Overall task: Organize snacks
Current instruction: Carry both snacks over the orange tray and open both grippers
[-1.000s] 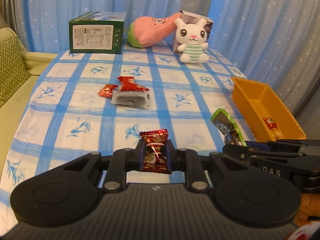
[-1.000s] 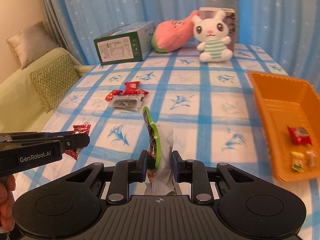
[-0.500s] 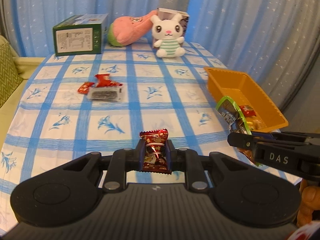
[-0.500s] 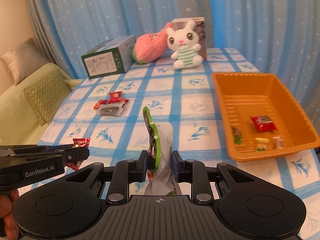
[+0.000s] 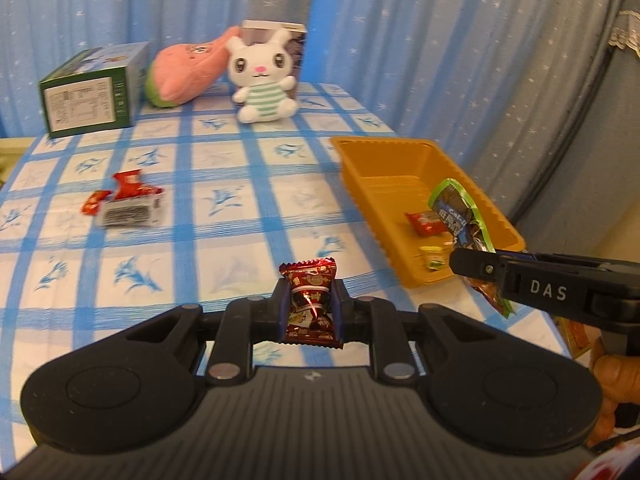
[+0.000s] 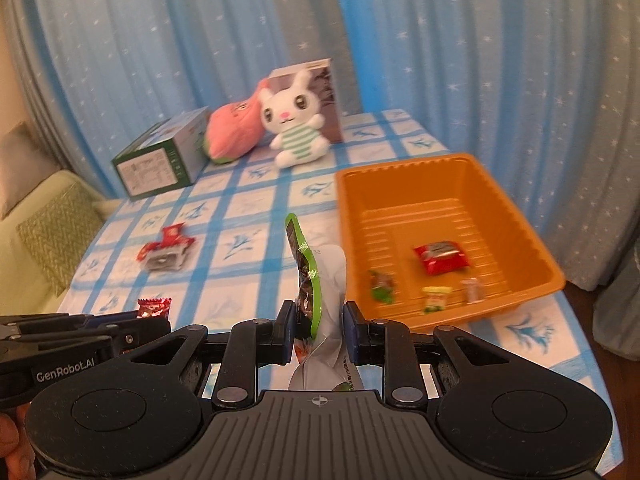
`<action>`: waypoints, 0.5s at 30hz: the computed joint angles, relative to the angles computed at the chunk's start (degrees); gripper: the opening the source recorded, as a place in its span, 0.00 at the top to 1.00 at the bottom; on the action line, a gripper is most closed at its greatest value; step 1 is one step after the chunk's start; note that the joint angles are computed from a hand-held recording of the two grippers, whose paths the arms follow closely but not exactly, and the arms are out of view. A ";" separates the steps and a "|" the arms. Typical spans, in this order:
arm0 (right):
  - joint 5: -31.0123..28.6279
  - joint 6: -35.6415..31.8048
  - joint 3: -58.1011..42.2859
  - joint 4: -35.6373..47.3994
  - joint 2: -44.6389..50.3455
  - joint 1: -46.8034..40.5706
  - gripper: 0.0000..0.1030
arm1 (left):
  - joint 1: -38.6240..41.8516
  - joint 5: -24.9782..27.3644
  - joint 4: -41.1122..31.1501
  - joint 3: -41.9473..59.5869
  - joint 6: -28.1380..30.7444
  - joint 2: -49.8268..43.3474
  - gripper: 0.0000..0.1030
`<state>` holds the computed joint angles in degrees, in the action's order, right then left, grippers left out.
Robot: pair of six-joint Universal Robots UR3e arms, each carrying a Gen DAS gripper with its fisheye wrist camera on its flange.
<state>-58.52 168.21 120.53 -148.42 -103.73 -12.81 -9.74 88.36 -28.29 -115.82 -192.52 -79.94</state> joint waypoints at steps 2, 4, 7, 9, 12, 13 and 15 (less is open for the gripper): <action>0.80 -0.58 -0.19 0.87 -0.27 -1.85 0.75 | -1.39 0.18 0.36 2.11 -0.24 -2.43 0.82; 1.49 -1.28 -0.53 1.52 -0.06 -3.52 0.75 | -2.69 0.18 0.68 4.26 -0.53 -4.82 0.82; 2.51 -1.96 -1.41 2.52 0.47 -5.72 0.75 | -4.41 0.37 0.92 7.91 -0.79 -8.57 0.82; 3.00 -2.60 -2.34 2.94 1.34 -6.91 0.75 | -5.63 0.63 0.94 10.63 -1.02 -11.16 0.82; 3.38 -3.26 -3.54 3.02 2.58 -8.24 0.75 | -6.85 0.62 0.88 14.21 -1.24 -14.56 0.82; 3.52 -3.48 -3.91 3.05 2.97 -8.64 0.75 | -7.07 0.48 0.79 15.50 -1.20 -15.75 0.82; 3.63 -4.05 -4.91 3.09 4.12 -9.37 0.75 | -7.71 0.50 0.55 17.88 -1.22 -17.86 0.82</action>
<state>-54.89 164.16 115.62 -145.33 -99.61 -22.18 -17.45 88.86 -27.74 -97.95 -193.74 -97.80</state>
